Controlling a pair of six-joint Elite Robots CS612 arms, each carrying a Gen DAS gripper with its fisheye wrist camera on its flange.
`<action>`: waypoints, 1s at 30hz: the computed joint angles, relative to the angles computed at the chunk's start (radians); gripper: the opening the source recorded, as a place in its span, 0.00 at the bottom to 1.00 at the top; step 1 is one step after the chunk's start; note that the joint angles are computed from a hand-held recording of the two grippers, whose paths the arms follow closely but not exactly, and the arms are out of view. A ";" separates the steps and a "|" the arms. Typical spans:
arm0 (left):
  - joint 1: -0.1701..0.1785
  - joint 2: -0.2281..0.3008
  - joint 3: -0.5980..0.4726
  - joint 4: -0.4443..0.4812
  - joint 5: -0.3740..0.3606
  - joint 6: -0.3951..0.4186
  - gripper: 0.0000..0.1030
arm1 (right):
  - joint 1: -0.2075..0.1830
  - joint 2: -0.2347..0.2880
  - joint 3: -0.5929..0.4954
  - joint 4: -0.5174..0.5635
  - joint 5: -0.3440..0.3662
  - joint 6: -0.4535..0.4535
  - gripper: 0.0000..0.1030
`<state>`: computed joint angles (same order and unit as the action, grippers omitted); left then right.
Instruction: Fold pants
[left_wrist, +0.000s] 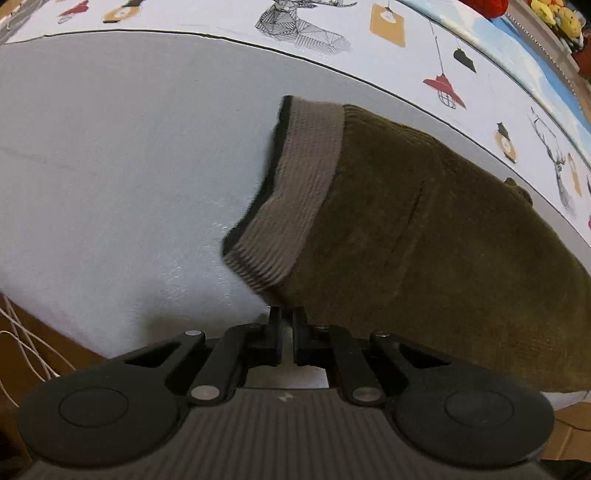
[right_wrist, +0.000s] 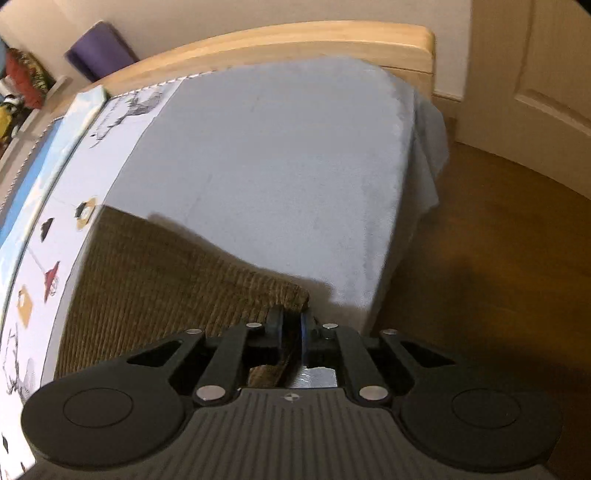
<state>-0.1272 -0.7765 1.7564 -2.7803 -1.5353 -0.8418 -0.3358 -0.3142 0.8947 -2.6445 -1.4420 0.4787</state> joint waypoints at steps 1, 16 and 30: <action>-0.002 -0.008 0.011 -0.017 0.026 -0.017 0.06 | 0.004 -0.002 0.000 -0.003 -0.018 -0.012 0.11; -0.015 0.013 -0.032 0.042 0.096 0.108 0.03 | 0.063 -0.036 0.088 -0.479 0.132 -0.312 0.27; -0.044 0.085 -0.146 0.075 0.288 0.453 0.32 | 0.229 -0.005 -0.076 -0.032 0.696 -0.901 0.06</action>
<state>-0.1714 -0.6910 1.6106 -2.7052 -1.2472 -0.3889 -0.1072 -0.3189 0.8186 -2.6766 -0.7465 -0.4224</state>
